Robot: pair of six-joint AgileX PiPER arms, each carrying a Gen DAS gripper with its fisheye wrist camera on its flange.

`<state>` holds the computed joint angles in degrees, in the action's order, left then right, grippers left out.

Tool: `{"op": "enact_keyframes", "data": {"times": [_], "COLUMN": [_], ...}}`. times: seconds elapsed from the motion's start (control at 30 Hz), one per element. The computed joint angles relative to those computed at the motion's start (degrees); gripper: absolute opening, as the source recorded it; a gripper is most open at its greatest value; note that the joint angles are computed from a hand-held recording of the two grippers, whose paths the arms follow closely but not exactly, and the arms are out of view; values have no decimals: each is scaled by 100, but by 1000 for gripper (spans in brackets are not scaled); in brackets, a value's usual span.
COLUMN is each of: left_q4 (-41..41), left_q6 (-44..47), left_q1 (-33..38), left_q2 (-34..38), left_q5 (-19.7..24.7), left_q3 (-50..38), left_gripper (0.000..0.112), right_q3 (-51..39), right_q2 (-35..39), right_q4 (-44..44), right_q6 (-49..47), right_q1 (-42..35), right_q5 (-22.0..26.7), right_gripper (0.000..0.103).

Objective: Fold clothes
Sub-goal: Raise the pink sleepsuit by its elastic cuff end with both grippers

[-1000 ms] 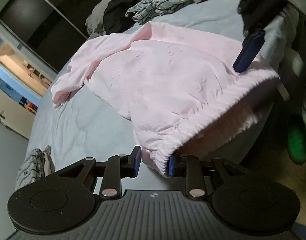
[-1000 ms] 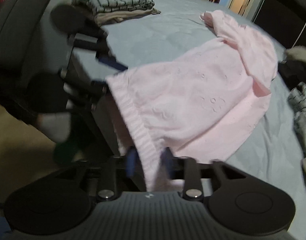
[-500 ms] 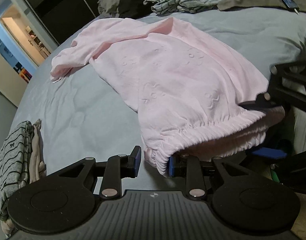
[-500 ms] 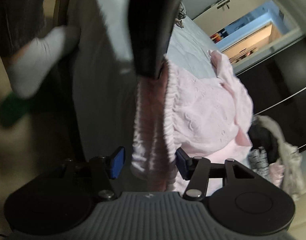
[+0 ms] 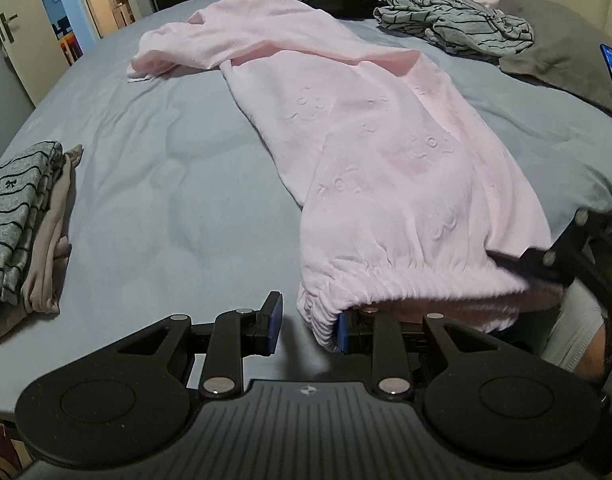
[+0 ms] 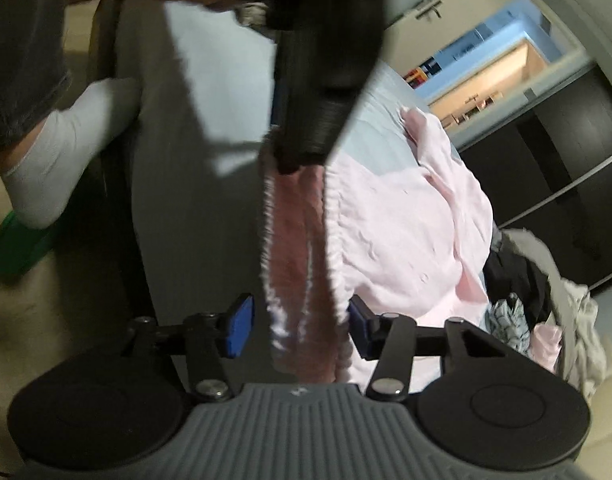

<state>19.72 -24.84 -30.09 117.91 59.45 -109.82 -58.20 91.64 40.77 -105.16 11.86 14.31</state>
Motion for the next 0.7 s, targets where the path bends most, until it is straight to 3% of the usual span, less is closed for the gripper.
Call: {"op": "enact_keyframes", "data": {"times": [0.07,0.2,0.37,0.4,0.43,0.47,0.5,0.6,0.7], "left_q4": [38,562,1375,1154,704,197,-299,-966,-1127], "left_q6": [100,34,143,378,665,982,1278,1625,1608], "left_q1": [-3,-149,-353,-269,-135,14,163,388,415], "left_q2": [-3,11,-7,-20,-23,-8,22,169,102], "left_q5": [-17,-89,-573,-662,-655,-593,-497,78,356], "left_q3": [12,48,204,130,-23,-218,-430,-1188,-1473], "left_gripper": [25,31,34,31,20,10,8,8,8], "right_q3": [1,-399,-1214,-1411,-1600,-1712,-1942,-2548,-3109], "right_q2": [42,-37,61,117,174,203,270,404,514], "right_q4": [-830,-1261,-1818,-1872,-1900,-1895,-1927,-1945,-1935], "right_q6": [739,1194,2075,2216,2338,2407,2528,2803,2962], "right_q1": [102,-57,-157,-210,-265,-310,-344,-445,-534], "right_q5": [-193,401,1379,1586,1755,1826,1975,2299,2659], "right_gripper": [28,14,11,11,11,11,11,11,11]}}
